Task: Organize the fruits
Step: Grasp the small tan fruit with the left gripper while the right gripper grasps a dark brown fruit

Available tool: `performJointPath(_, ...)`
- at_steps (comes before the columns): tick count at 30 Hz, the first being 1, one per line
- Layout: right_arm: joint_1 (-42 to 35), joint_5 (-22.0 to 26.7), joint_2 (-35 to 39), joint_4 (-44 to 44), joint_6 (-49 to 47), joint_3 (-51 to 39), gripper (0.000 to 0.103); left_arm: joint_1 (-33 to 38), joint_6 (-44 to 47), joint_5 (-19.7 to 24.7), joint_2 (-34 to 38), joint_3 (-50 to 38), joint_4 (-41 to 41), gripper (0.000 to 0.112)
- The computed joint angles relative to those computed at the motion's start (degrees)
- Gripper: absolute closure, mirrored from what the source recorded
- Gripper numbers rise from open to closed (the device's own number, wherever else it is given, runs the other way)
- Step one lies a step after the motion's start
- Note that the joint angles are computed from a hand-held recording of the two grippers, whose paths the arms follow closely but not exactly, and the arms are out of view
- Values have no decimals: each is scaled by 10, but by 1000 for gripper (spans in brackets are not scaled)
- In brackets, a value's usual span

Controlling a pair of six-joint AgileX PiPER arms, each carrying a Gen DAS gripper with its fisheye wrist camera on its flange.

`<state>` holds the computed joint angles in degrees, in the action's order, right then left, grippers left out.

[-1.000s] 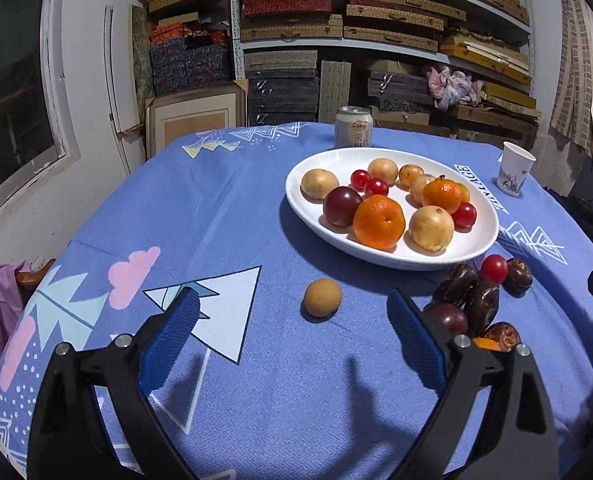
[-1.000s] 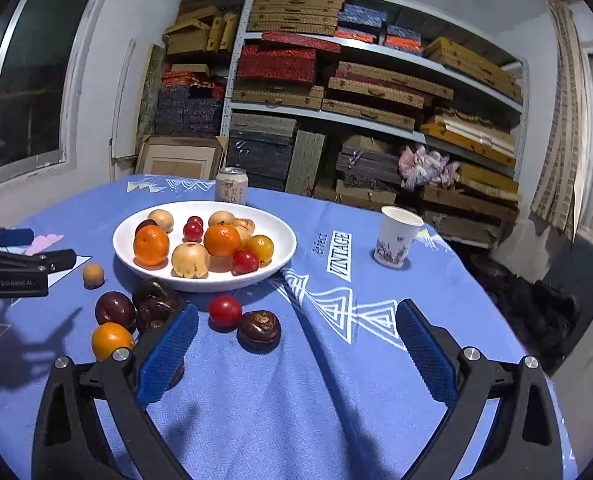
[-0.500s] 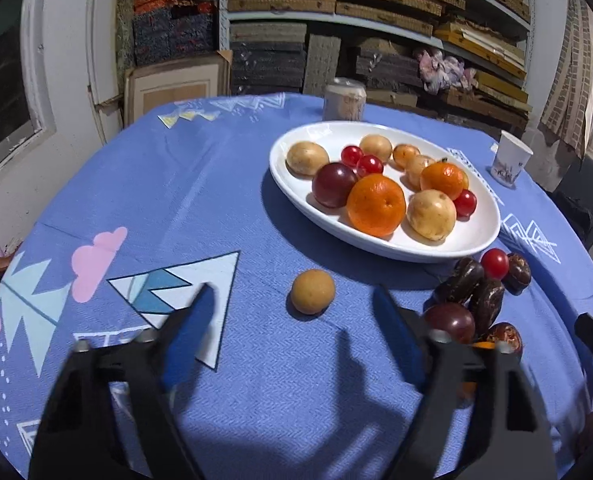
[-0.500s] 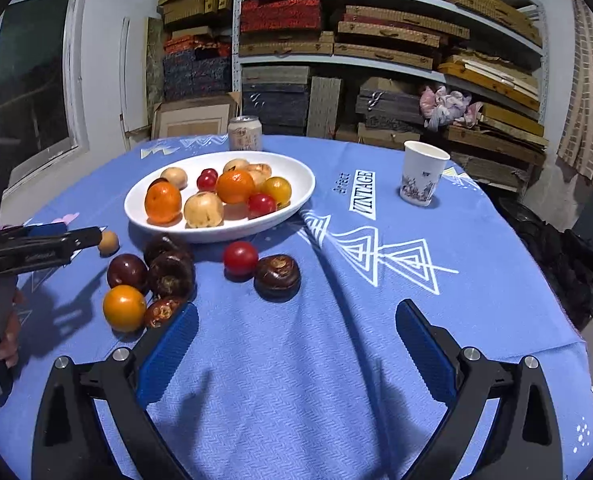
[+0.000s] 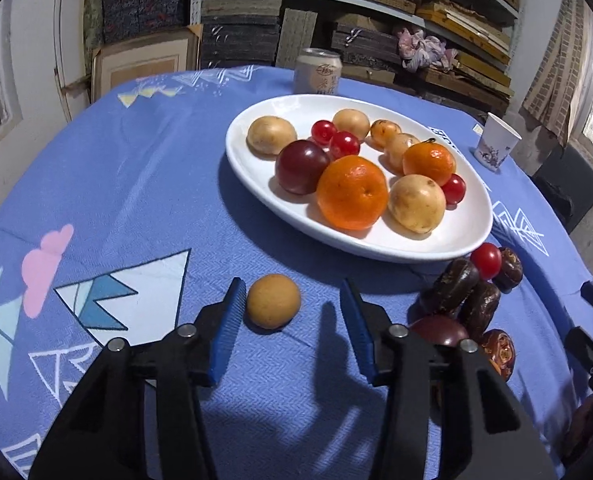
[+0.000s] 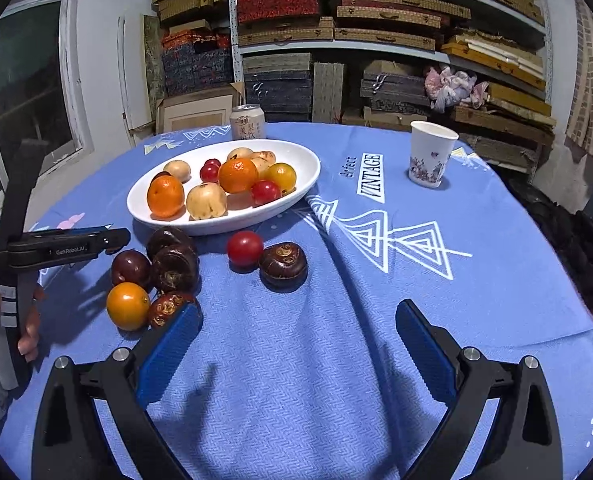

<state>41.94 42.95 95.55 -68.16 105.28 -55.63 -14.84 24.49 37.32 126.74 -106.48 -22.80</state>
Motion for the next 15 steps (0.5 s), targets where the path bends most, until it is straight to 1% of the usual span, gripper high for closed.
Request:
performJointPath(2, -4, -15, -2, 0, -3, 3, 3, 5, -16, 34, 20, -35, 1, 79)
performJointPath(3, -2, -15, -1, -2, -5, 1, 3, 6, -18, 40, 25, -42, 1, 80)
performJointPath(6, 6, -8, 4, -2, -18, -6, 3, 5, -1, 32, 20, -34, -10, 80)
performJointPath(10, 3, -11, 2, 3, -18, -6, 3, 4, -12, 47, 33, -55, 2, 80)
performJointPath(13, -14, -44, -3, 7, -17, 0, 3, -1, -20, 46, 35, -59, 16, 80)
performJointPath(15, -43, -95, -2, 27, -49, -4, 3, -2, -20, 44, 34, -57, 18, 80)
